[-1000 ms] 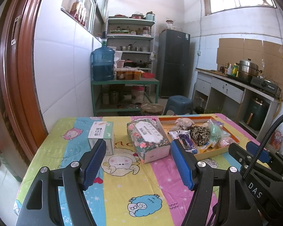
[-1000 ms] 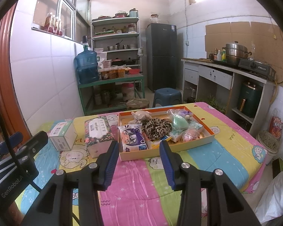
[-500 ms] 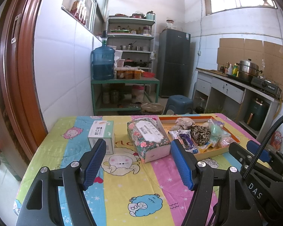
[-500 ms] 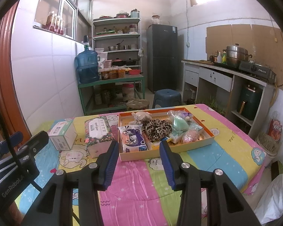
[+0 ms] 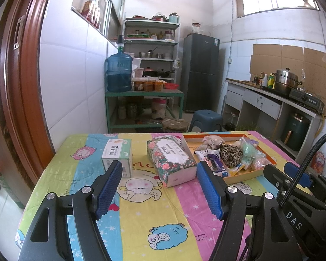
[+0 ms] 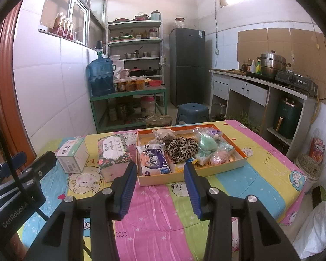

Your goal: Organize soft objects

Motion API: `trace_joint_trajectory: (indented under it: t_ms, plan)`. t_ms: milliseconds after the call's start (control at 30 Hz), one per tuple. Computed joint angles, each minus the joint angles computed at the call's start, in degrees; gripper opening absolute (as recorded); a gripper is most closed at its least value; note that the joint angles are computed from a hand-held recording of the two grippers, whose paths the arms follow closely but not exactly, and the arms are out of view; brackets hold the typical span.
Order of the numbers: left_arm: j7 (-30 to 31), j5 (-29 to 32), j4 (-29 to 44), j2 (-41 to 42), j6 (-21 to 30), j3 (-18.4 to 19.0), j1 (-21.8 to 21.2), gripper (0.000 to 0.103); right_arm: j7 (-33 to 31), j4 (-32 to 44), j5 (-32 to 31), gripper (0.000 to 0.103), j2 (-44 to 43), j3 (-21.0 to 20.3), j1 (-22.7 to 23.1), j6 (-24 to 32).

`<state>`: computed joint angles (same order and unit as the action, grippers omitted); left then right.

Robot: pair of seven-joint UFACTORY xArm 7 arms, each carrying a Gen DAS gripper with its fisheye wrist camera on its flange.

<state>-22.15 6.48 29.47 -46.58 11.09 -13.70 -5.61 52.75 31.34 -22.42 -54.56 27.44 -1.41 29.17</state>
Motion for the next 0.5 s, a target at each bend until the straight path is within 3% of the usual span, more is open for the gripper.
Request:
trace_joint_trajectory:
  t_ms: [500]
  plan:
    - [0.1,0.1,0.0,-0.1,0.3,0.2,-0.2,0.072,0.2,0.2,-0.2,0.045,0.2,0.0,0.1,0.2]
